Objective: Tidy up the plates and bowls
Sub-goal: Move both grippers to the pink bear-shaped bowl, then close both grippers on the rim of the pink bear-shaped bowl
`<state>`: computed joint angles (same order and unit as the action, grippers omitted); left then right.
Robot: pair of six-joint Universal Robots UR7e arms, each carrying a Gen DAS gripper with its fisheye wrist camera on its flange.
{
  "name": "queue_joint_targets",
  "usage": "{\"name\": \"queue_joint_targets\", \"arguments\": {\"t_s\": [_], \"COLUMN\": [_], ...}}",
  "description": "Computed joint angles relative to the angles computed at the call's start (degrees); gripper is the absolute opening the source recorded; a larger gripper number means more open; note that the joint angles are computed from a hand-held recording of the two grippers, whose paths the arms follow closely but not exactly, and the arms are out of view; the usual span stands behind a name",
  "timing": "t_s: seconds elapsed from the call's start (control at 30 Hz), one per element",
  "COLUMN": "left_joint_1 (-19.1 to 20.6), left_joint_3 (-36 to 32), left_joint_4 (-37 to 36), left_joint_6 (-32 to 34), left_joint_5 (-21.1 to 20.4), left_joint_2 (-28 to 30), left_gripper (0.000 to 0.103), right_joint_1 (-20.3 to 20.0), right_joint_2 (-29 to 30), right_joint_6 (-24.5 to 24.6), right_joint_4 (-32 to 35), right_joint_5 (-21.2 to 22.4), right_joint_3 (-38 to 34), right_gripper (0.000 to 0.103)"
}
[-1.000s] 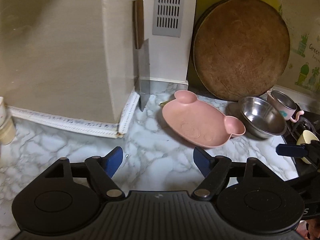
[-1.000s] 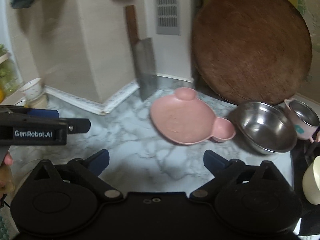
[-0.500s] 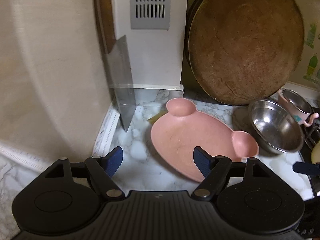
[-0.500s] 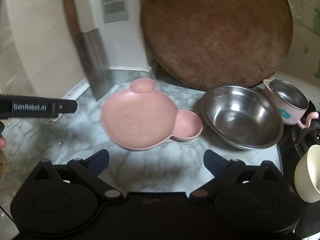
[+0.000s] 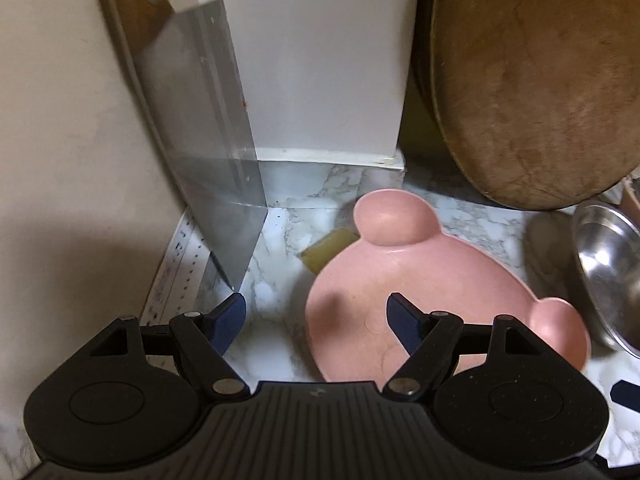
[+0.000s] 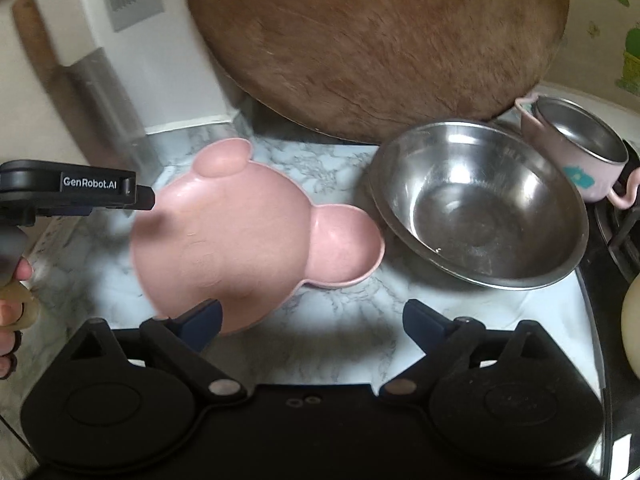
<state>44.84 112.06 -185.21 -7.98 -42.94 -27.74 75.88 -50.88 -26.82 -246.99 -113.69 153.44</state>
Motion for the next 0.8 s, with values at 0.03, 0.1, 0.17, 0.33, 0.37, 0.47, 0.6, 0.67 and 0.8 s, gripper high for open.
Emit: {"name": "queue_joint_targets", "arguments": {"t_s": [0.03,0.1,0.17,0.33,0.37,0.47,0.6,0.67,0.8], "left_joint_1": [0.21,0.81,1.33,2.37,2.43,2.42,3.19,3.64,4.05], "left_joint_3": [-0.63,-2.07,-3.08,-4.66,-4.89,-5.06,-5.48,-5.45,-4.94], "left_joint_4": [0.03,0.25,0.81,1.79,1.81,1.36,5.66,7.15,7.13], "left_joint_6": [0.62,1.51,1.69,-0.04,-0.04,0.07,-4.58,-7.06,-8.61], "left_joint_5": [0.34,0.48,0.28,0.05,0.06,0.15,-1.73,-2.31,-3.73], "left_joint_2": [0.59,1.63,2.26,3.45,3.68,3.92,2.77,2.26,1.56], "left_gripper": [0.077,0.077,0.077,0.077,0.077,0.076,0.059,0.047,0.035], "right_joint_1": [-0.16,-0.15,-0.08,-0.70,-0.83,-0.99,-1.25,-1.34,-1.78], "right_joint_2": [-0.09,-0.19,-0.64,-1.65,-2.23,-2.35,-2.24,-2.00,-2.09], "right_joint_6": [0.34,1.16,2.26,4.97,5.81,6.91,8.24,8.73,9.92], "right_joint_4": [0.74,2.02,3.86,8.03,9.60,11.11,11.99,12.04,12.64], "right_joint_5": [0.01,-0.22,-0.07,1.19,1.46,1.90,3.23,3.83,5.02], "right_joint_3": [-0.32,-0.89,-1.44,-2.51,-2.69,-3.10,-3.12,-3.17,-3.50], "right_gripper": [0.096,0.095,0.093,0.083,0.081,0.077,0.068,0.059,0.048]}}
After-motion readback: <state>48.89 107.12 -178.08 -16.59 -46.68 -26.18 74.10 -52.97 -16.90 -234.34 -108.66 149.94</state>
